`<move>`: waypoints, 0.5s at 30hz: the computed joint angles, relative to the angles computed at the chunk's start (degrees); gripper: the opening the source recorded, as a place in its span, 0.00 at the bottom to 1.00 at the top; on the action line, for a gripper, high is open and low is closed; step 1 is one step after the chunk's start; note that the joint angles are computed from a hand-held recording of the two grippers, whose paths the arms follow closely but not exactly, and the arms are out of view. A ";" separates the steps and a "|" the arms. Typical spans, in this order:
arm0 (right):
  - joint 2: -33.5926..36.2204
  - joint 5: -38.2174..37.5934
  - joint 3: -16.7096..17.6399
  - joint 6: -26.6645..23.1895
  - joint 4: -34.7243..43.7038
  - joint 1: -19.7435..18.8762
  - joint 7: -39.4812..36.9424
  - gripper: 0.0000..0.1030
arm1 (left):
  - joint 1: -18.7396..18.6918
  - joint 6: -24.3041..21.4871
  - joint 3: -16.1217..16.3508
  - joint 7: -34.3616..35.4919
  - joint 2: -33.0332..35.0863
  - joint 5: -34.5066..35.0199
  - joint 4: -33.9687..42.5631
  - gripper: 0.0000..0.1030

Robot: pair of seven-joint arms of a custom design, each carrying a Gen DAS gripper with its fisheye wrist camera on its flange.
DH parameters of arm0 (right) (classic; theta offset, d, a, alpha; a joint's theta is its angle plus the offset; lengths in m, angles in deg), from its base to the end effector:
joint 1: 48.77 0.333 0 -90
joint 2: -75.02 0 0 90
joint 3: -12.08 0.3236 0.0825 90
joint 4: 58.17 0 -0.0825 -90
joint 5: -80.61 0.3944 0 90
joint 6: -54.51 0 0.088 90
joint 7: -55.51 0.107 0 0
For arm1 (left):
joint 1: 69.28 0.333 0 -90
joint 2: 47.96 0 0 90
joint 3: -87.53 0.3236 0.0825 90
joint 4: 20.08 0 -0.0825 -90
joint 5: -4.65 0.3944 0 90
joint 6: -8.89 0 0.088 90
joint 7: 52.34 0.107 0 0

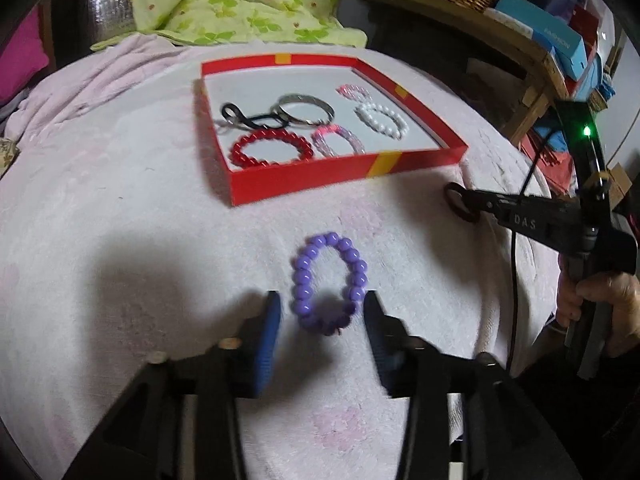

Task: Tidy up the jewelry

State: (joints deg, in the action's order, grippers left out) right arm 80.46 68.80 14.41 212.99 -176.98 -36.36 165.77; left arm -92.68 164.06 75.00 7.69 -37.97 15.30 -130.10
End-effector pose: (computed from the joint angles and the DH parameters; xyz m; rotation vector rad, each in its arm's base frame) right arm 0.5953 0.1650 0.4539 -1.9197 1.7882 -0.5242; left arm 0.5293 -0.3822 0.4770 -1.7370 2.1967 -0.8465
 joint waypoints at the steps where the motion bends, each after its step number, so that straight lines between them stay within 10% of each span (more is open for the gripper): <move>1: -0.16 0.66 0.05 0.50 -0.26 -0.16 -0.37 0.08 | 0.04 0.51 0.11 -0.16 -0.27 0.12 -0.34 0.49; 15: -2.01 3.42 0.03 4.56 -2.23 -0.75 -1.20 0.06 | -1.49 -1.03 0.89 -1.30 1.75 4.00 1.88 0.61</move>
